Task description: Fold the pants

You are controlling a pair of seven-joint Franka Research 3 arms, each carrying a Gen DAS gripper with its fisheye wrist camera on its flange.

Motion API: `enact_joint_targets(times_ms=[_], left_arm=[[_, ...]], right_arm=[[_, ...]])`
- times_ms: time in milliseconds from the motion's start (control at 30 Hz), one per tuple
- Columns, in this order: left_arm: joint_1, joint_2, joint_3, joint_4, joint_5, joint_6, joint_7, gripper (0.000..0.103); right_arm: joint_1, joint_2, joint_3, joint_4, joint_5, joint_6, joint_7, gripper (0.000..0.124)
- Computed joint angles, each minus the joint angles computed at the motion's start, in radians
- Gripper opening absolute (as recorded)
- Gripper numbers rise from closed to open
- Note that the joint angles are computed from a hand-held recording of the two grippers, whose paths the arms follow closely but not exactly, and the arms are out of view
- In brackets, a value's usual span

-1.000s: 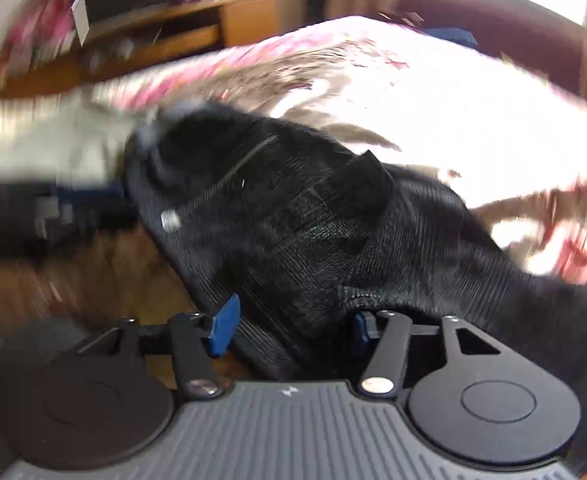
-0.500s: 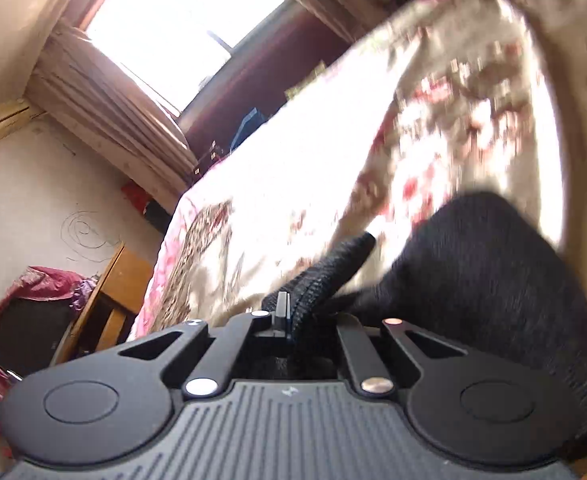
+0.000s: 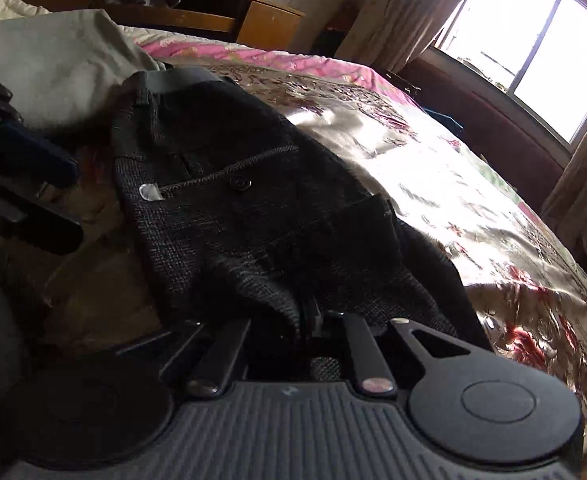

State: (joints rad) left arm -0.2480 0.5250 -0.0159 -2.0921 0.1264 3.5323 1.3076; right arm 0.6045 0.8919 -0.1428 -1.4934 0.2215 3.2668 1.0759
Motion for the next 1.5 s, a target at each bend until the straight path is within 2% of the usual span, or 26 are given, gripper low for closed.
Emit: enact_joint_targets(times_ms=[67, 167, 233, 300, 333, 433, 467, 500, 600, 633, 700, 767, 800, 900, 967, 1000, 1067, 1133, 1200, 1267, 1300, 1333, 1367, 1400, 1433, 1500], left_arm=[[0.021, 0.004, -0.018, -0.008, 0.009, 0.024, -0.015, 0.055], [0.089, 0.022, -0.075, 0.011, 0.07, 0.037, -0.059, 0.055], [0.079, 0.028, -0.06, 0.017, 0.069, 0.055, -0.059, 0.055], [0.085, 0.036, -0.062, 0.025, 0.078, 0.065, -0.067, 0.055], [0.091, 0.038, -0.067, 0.027, 0.084, 0.066, -0.074, 0.055], [0.084, 0.031, -0.058, 0.018, 0.085, 0.074, -0.076, 0.055], [0.075, 0.026, -0.048, 0.01, 0.079, 0.081, -0.069, 0.055], [0.061, 0.018, -0.033, -0.004, 0.067, 0.095, -0.054, 0.055], [0.065, 0.005, -0.035, -0.031, 0.059, 0.108, -0.042, 0.055], [0.083, 0.004, -0.049, -0.033, 0.073, 0.104, -0.051, 0.055], [0.097, 0.004, -0.06, -0.033, 0.089, 0.098, -0.06, 0.055], [0.096, 0.004, -0.059, -0.035, 0.093, 0.101, -0.056, 0.055], [0.091, 0.003, -0.054, -0.037, 0.088, 0.105, -0.052, 0.055], [0.103, 0.009, -0.065, -0.034, 0.092, 0.113, -0.063, 0.055], [0.107, 0.01, -0.068, -0.033, 0.096, 0.111, -0.073, 0.055], [0.104, 0.009, -0.064, -0.033, 0.094, 0.111, -0.07, 0.055], [0.093, 0.006, -0.051, -0.038, 0.087, 0.116, -0.056, 0.055], [0.088, 0.005, -0.045, -0.041, 0.079, 0.123, -0.046, 0.056], [0.099, 0.01, -0.052, -0.039, 0.084, 0.124, -0.05, 0.056], [0.114, 0.016, -0.064, -0.034, 0.097, 0.127, -0.063, 0.056], [0.118, 0.018, -0.067, -0.033, 0.101, 0.128, -0.068, 0.056], [0.12, 0.02, -0.069, -0.031, 0.103, 0.129, -0.072, 0.056], [0.122, 0.021, -0.07, -0.03, 0.106, 0.131, -0.076, 0.056], [0.123, 0.022, -0.07, -0.029, 0.108, 0.131, -0.079, 0.056], [0.12, 0.022, -0.067, -0.028, 0.106, 0.131, -0.078, 0.056], [0.116, 0.019, -0.063, -0.031, 0.102, 0.134, -0.077, 0.056]], right_arm=[[-0.008, -0.017, 0.01, -0.02, 0.026, 0.031, 0.024, 0.011], [-0.019, -0.054, 0.032, -0.072, 0.055, 0.089, 0.021, 0.008], [-0.028, -0.067, 0.046, -0.065, 0.104, 0.098, 0.08, 0.004], [0.053, -0.04, -0.051, -0.02, 0.24, 0.121, 0.145, 0.004], [0.076, -0.028, -0.078, -0.006, 0.268, 0.125, 0.158, 0.004], [0.131, 0.046, -0.156, 0.073, 0.217, 0.022, 0.122, 0.012], [0.122, 0.048, -0.143, 0.071, 0.182, 0.005, 0.11, 0.012], [0.097, 0.036, -0.107, 0.055, 0.153, 0.006, 0.099, 0.019], [0.052, -0.012, -0.042, -0.027, 0.089, 0.067, 0.055, 0.03], [0.022, -0.031, -0.005, -0.054, 0.059, 0.085, 0.023, 0.042], [-0.078, -0.066, 0.116, -0.1, -0.011, 0.105, -0.044, 0.057], [-0.138, -0.09, 0.189, -0.136, -0.052, 0.088, -0.091, 0.062], [-0.139, -0.092, 0.192, -0.147, -0.051, 0.097, -0.101, 0.061], [-0.053, -0.065, 0.105, -0.122, 0.024, 0.104, -0.087, 0.06], [0.008, -0.036, 0.041, -0.09, 0.075, 0.12, -0.078, 0.055], [0.003, -0.035, 0.048, -0.08, 0.082, 0.108, -0.079, 0.045], [-0.049, -0.051, 0.111, -0.083, 0.07, 0.092, -0.08, 0.041], [-0.054, -0.071, 0.117, -0.117, 0.051, 0.115, -0.103, 0.033], [-0.052, -0.093, 0.115, -0.149, 0.046, 0.11, -0.122, 0.033], [-0.061, -0.109, 0.124, -0.184, 0.031, 0.123, -0.148, 0.044], [-0.056, -0.109, 0.117, -0.195, 0.026, 0.137, -0.156, 0.046], [-0.018, -0.104, 0.074, -0.193, 0.055, 0.134, -0.167, 0.042], [-0.011, -0.102, 0.066, -0.186, 0.073, 0.12, -0.163, 0.038], [-0.032, -0.105, 0.089, -0.176, 0.084, 0.098, -0.149, 0.017], [-0.034, -0.106, 0.09, -0.164, 0.107, 0.082, -0.125, 0.012], [-0.081, -0.116, 0.142, -0.145, 0.147, 0.088, -0.056, 0.011]])
